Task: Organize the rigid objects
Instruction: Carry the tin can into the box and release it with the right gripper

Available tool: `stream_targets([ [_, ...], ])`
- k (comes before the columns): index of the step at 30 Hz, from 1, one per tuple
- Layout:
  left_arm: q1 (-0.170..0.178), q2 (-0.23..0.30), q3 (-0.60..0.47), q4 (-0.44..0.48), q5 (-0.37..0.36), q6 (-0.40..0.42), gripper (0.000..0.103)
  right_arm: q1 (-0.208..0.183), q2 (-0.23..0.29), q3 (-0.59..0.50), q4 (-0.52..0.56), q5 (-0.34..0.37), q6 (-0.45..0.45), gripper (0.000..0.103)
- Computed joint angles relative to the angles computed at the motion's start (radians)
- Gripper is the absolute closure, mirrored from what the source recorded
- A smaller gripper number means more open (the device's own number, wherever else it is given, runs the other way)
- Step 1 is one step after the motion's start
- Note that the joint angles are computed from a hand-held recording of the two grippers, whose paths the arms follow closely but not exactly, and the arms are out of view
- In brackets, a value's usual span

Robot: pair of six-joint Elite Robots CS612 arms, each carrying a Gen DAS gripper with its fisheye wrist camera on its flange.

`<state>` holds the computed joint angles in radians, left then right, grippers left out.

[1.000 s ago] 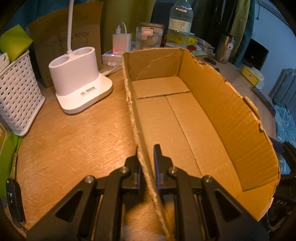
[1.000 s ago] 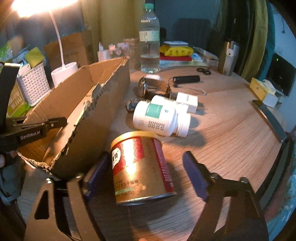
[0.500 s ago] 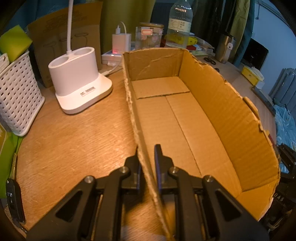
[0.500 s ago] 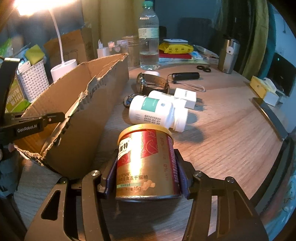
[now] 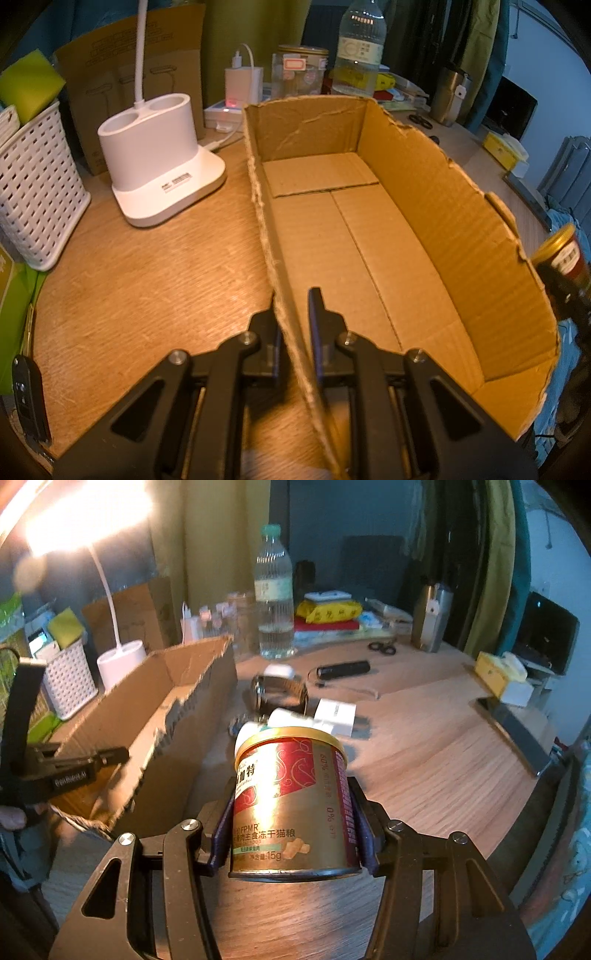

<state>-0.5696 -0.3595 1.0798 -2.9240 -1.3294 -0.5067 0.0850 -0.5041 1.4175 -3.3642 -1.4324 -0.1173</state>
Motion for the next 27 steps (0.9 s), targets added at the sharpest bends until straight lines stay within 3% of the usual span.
stream_targets([
  [13, 0.001, 0.001, -0.002, 0.001, 0.001, 0.000, 0.090, 0.012, -0.016, -0.024, -0.068, 0.045, -0.020, 0.046],
  [27, 0.001, 0.001, -0.002, 0.002, 0.001, 0.000, 0.090, 0.049, -0.009, -0.044, -0.045, 0.126, -0.079, 0.046],
])
